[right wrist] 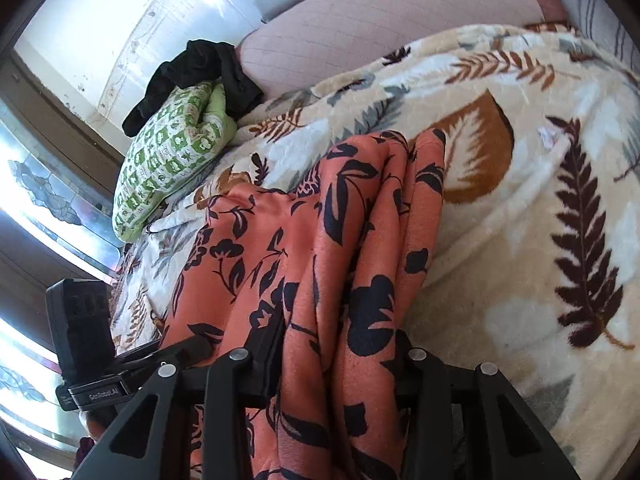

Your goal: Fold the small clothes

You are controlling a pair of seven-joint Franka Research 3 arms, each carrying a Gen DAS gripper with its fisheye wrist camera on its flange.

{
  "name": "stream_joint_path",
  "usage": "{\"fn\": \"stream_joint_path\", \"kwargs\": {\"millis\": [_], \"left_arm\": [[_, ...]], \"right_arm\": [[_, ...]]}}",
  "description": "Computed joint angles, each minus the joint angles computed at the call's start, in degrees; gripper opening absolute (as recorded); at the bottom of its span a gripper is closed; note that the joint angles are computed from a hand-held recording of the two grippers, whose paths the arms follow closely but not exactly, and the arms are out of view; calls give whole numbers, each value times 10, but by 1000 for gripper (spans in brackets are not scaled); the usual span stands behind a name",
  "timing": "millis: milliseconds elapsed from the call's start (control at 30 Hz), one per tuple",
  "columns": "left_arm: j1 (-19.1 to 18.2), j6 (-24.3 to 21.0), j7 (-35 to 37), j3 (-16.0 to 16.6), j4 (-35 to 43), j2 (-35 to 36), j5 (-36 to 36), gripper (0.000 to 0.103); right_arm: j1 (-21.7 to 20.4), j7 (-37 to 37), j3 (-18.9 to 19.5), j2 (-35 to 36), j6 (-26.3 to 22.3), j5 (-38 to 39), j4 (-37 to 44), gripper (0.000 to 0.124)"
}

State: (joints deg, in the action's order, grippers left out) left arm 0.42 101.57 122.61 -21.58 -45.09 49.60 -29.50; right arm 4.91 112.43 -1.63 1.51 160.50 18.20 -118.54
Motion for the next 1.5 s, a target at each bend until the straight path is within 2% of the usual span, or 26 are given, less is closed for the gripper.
{"fn": "stream_joint_path", "kwargs": {"millis": [100,200,433,633,800,1067,1167,1233,1300,1367,1500], "left_arm": [[12,4,-1,-4,7,-2,-12,57],[22,-11,-17,-9,53,18,-24,57],[54,-1,-11,-8,72,12,-41,57],[76,-12,1,1,81,12,-30,57],[96,-6,17,12,36,-15,-23,57],[94,-26,15,38,8,-27,23,57],[80,-63,-17,53,59,6,60,59],[78,-79,-28,51,95,29,71,62],[74,-103,-43,45,147,58,79,66],[76,-97,-39,39,140,52,85,66],[78,-44,-12,45,60,4,88,67]], "right_arm": [[7,44,1,0,14,-61,11,40],[13,66,4,4,29,-81,24,40],[35,77,16,27,60,-63,63,40],[52,49,29,58,56,-11,101,40],[65,43,35,85,38,10,131,40],[74,33,43,111,-4,42,148,39],[72,28,43,128,-45,50,166,40],[80,49,31,138,-75,20,178,40],[66,28,41,143,-84,52,179,44],[56,13,47,143,-90,80,178,50],[60,20,37,142,-107,68,181,57]]}}
